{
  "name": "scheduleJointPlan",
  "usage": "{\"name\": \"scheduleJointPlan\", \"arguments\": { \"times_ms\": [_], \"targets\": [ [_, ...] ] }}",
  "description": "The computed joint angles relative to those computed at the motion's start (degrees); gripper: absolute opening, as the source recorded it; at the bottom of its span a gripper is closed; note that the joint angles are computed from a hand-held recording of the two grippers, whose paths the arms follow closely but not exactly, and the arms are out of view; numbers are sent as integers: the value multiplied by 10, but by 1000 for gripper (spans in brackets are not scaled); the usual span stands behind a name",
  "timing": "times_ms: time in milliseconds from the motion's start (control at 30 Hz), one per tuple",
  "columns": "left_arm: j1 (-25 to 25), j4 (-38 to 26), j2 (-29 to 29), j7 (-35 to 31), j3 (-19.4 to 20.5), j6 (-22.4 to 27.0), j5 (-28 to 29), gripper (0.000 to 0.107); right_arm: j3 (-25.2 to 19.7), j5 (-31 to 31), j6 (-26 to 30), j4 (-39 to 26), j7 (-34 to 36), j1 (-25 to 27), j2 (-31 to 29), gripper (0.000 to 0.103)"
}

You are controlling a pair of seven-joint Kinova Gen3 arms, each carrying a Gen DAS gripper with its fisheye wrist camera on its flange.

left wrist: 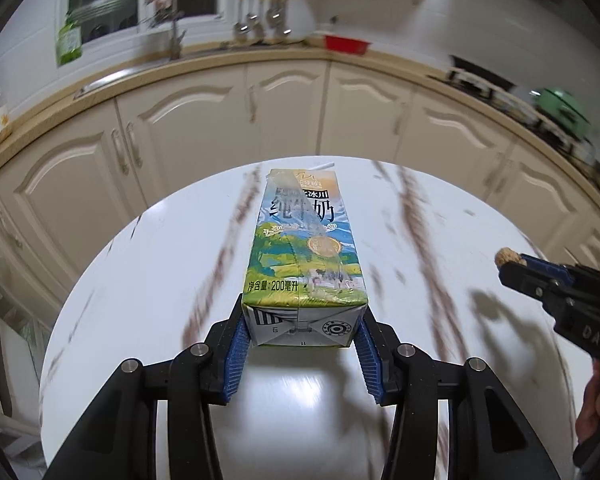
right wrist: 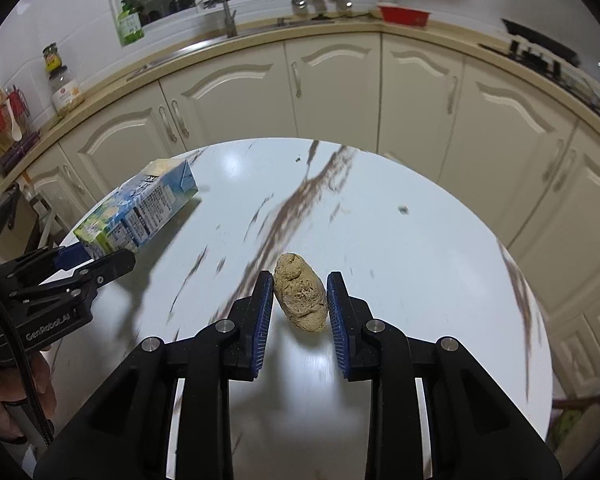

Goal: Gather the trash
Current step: 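Grasp the bread crust with the right tool while the left grasps the juice carton, then carry the bread crust and juice carton to the blue bucket and open both tools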

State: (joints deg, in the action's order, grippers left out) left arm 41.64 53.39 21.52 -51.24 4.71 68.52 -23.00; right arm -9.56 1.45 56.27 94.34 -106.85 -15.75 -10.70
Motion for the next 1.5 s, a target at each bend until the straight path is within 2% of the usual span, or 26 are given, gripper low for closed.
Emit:
{"name": "scheduleJointPlan", "arguments": {
  "times_ms": [167, 333, 500, 667, 767, 967, 1067, 1233, 1500],
  "targets": [
    [8, 111, -82, 29, 23, -47, 0, 44, -35, 17, 31, 39, -68, 14, -84, 26],
    [19, 183, -160, 68, 71, -41, -29, 44, -70, 17, 78, 61, -113, 31, -161, 26],
    [36, 236, -234, 120, 144, -25, -71, 44, -78, 7, 125, 67, -124, 53, -233, 26],
    [45, 241, -249, 167, 232, -21, -119, 44, -62, 2, 185, 55, -110, 85, -303, 26],
    [63, 233, -245, 181, 276, -25, -151, 44, -38, 1, 223, 43, -95, 106, -345, 26],
    [135, 210, -215, 192, 309, -31, -197, 44, 22, 8, 288, 21, -65, 151, -413, 26],
    [162, 205, -203, 169, 295, -53, -179, 44, 62, 13, 312, 23, -52, 163, -442, 26],
    [218, 179, -152, 112, 291, -48, -143, 44, 146, 32, 327, 50, -34, 172, -468, 26],
    [273, 130, -61, 41, 268, -19, -64, 44, 289, 72, 344, 159, -17, 165, -510, 26]
  ]
}}
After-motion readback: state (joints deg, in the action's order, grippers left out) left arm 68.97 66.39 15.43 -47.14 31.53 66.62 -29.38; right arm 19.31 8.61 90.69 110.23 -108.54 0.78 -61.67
